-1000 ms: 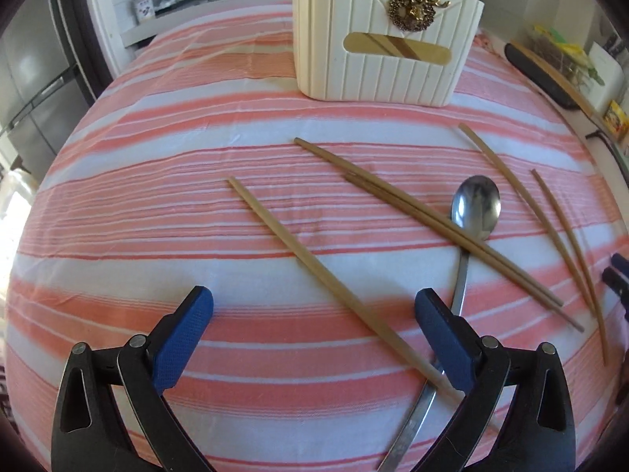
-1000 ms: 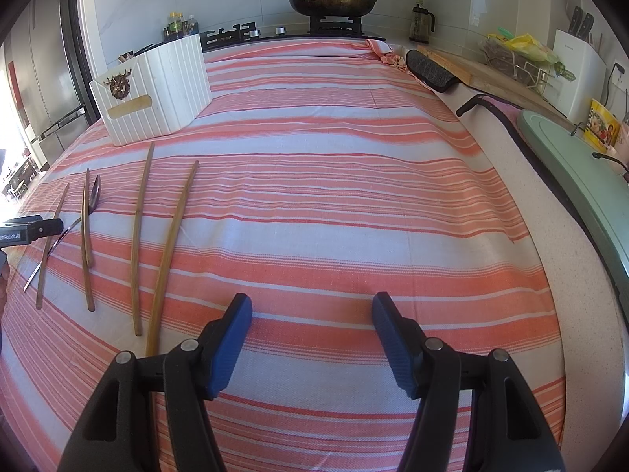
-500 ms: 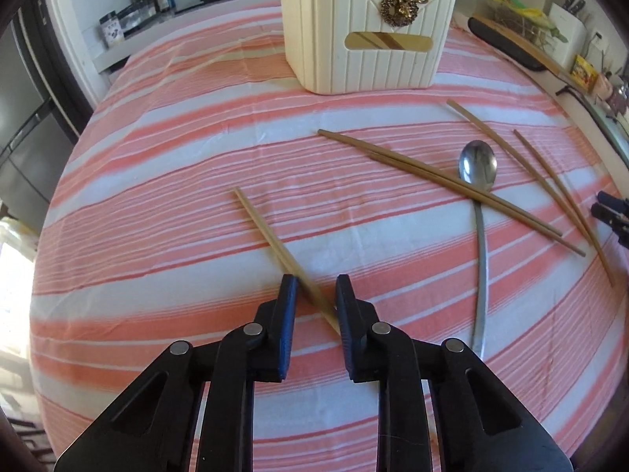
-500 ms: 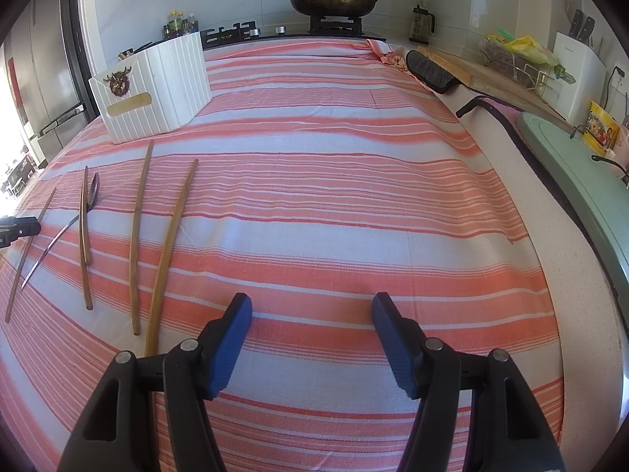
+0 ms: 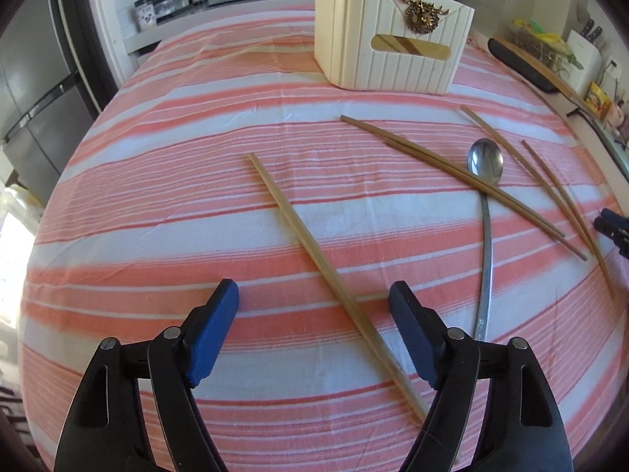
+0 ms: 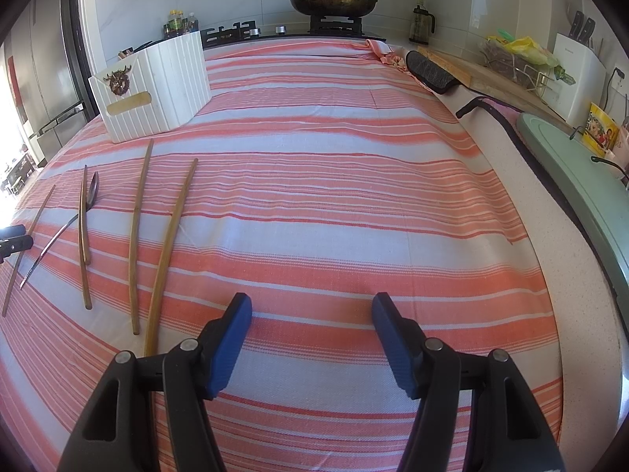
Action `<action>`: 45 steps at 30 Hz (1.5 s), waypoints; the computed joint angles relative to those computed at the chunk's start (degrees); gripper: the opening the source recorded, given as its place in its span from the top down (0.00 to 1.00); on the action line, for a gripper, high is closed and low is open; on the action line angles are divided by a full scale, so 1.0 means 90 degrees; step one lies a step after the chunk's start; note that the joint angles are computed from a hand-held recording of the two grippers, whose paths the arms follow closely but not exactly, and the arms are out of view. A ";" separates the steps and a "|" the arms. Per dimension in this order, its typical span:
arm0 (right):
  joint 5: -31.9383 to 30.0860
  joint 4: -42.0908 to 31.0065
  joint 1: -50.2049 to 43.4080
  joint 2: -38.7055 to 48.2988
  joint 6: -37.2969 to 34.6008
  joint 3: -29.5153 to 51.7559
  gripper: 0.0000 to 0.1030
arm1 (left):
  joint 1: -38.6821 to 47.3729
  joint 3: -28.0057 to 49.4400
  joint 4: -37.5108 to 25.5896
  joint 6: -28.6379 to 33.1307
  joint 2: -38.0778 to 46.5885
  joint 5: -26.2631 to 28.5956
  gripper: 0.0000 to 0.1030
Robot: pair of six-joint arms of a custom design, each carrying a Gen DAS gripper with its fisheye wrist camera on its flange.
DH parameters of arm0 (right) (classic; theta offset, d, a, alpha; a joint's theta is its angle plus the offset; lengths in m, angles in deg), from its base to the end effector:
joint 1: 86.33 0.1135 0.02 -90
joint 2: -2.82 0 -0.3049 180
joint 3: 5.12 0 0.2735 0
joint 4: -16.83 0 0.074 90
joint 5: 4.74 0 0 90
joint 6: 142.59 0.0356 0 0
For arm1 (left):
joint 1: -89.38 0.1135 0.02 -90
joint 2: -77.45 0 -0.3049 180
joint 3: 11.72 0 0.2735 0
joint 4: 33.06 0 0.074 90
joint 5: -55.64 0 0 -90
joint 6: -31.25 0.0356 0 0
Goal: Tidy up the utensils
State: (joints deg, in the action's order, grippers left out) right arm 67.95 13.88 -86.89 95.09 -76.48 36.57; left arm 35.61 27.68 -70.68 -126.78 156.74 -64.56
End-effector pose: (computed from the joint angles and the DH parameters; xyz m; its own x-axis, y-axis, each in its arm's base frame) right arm 0.2700 0.0080 0.1200 -0.6674 -0.3801 -0.6404 -0.4788 0.8776 -0.0219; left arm 0.1302 -0.1474 0.1354 -0.8028 -0.2605 -0.5364 -0.2984 0.9543 -0.0168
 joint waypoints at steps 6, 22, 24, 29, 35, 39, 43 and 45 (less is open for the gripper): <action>0.0014 0.0016 -0.0006 0.0005 -0.0019 -0.0008 0.37 | -0.0370 -0.0100 -0.0325 -0.0481 -0.0164 -0.0093 0.16; -0.0551 -0.1850 0.0276 -0.0734 -0.0156 0.0514 0.37 | -0.0682 -0.0283 -0.0789 -0.1010 -0.0522 0.0015 0.12; -0.0636 -0.2205 0.0556 -0.0821 -0.0087 0.0680 0.39 | -0.0661 -0.0260 -0.0804 -0.1004 -0.0502 0.0027 0.11; -0.0089 -0.2420 0.1406 -0.0280 0.0217 0.1128 0.63 | -0.0747 -0.0276 -0.0871 -0.1098 -0.0541 0.0033 0.11; 0.0474 -0.2258 0.1956 0.0343 0.0170 0.1368 0.78 | -0.0960 -0.0333 -0.0968 -0.1341 -0.0590 -0.0030 0.11; 0.0826 -0.2179 0.2010 0.0306 0.0258 0.1332 0.93 | -0.1010 -0.0372 -0.0985 -0.1386 -0.0629 -0.0066 0.10; 0.0906 -0.2031 0.1739 0.0210 0.0187 0.1196 0.93 | -0.1007 -0.0383 -0.0997 -0.1368 -0.0647 -0.0073 0.10; 0.0993 -0.1956 0.1566 0.0127 0.0124 0.1100 0.93 | -0.1039 -0.0406 -0.1005 -0.1405 -0.0664 -0.0090 0.10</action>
